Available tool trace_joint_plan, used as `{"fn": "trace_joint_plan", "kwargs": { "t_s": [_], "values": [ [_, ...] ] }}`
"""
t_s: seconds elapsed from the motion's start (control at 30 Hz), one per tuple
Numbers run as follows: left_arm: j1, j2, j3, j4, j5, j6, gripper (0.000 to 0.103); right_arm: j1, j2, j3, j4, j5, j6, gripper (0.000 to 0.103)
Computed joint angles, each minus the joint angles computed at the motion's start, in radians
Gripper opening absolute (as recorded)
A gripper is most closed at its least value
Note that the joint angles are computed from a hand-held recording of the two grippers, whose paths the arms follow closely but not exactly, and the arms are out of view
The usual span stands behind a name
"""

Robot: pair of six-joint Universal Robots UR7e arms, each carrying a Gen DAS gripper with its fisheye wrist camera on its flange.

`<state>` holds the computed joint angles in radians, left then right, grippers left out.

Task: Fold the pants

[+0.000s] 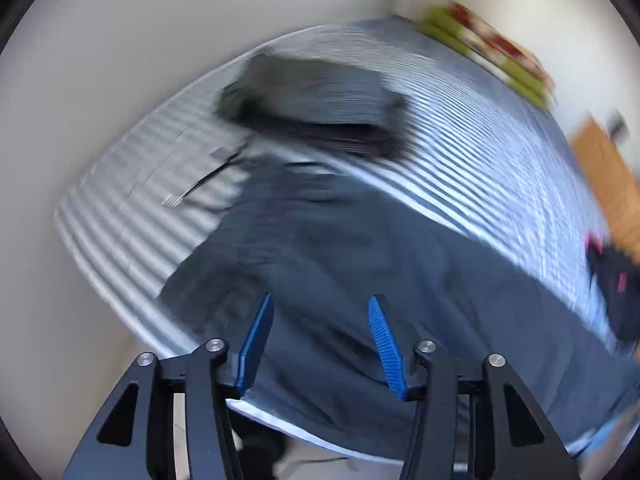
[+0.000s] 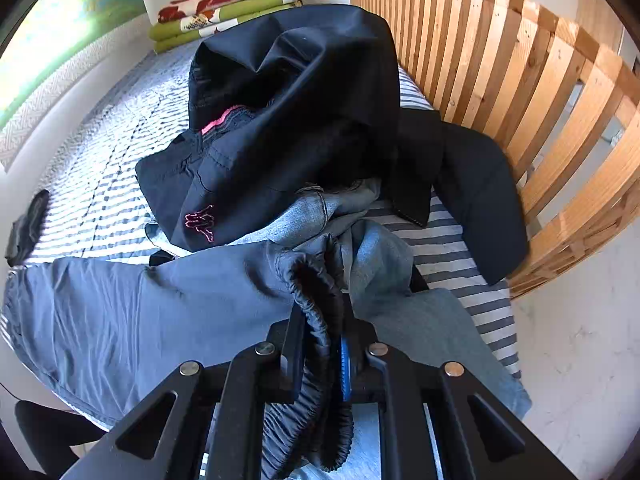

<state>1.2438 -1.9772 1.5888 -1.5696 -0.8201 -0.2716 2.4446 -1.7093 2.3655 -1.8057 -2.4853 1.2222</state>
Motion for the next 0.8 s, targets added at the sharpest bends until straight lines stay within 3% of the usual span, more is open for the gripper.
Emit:
{"fn": "trace_joint_plan", "kwargs": {
  "t_s": [0.07,0.27,0.33,0.37,0.4,0.5,0.63,0.73,0.8],
  "values": [
    [0.129,0.044,-0.069,-0.045,-0.103,0.021,0.059,-0.01,0.008,0.006,-0.004,-0.002,0.008,0.012],
    [0.232,0.077,-0.051,-0.098,-0.203,0.028,0.059,-0.016,0.024,-0.014,0.05,0.007,0.06,0.012],
    [0.22,0.07,-0.027,-0.119,-0.184,0.006,0.059,-0.016,0.037,-0.026,0.073,0.007,0.078,0.012],
    [0.226,0.082,-0.014,-0.148,-0.172,0.013,0.053,-0.015,0.045,-0.033,0.088,0.006,0.085,0.012],
    [0.215,0.086,-0.012,-0.144,-0.145,0.007,0.033,-0.014,0.052,-0.038,0.1,0.006,0.093,0.012],
    [0.178,0.087,-0.004,-0.124,-0.104,-0.021,0.018,-0.007,0.069,-0.053,0.131,0.005,0.11,0.012],
    [0.116,0.073,-0.01,-0.109,-0.05,-0.015,0.014,-0.001,0.07,-0.059,0.155,0.007,0.122,0.013],
    [0.078,0.042,-0.057,-0.062,-0.055,-0.051,0.014,-0.001,0.064,-0.06,0.171,0.008,0.125,0.013],
    [0.092,0.035,-0.081,-0.064,-0.085,-0.052,0.014,-0.002,0.062,-0.057,0.17,0.01,0.125,0.013]
  ]
}}
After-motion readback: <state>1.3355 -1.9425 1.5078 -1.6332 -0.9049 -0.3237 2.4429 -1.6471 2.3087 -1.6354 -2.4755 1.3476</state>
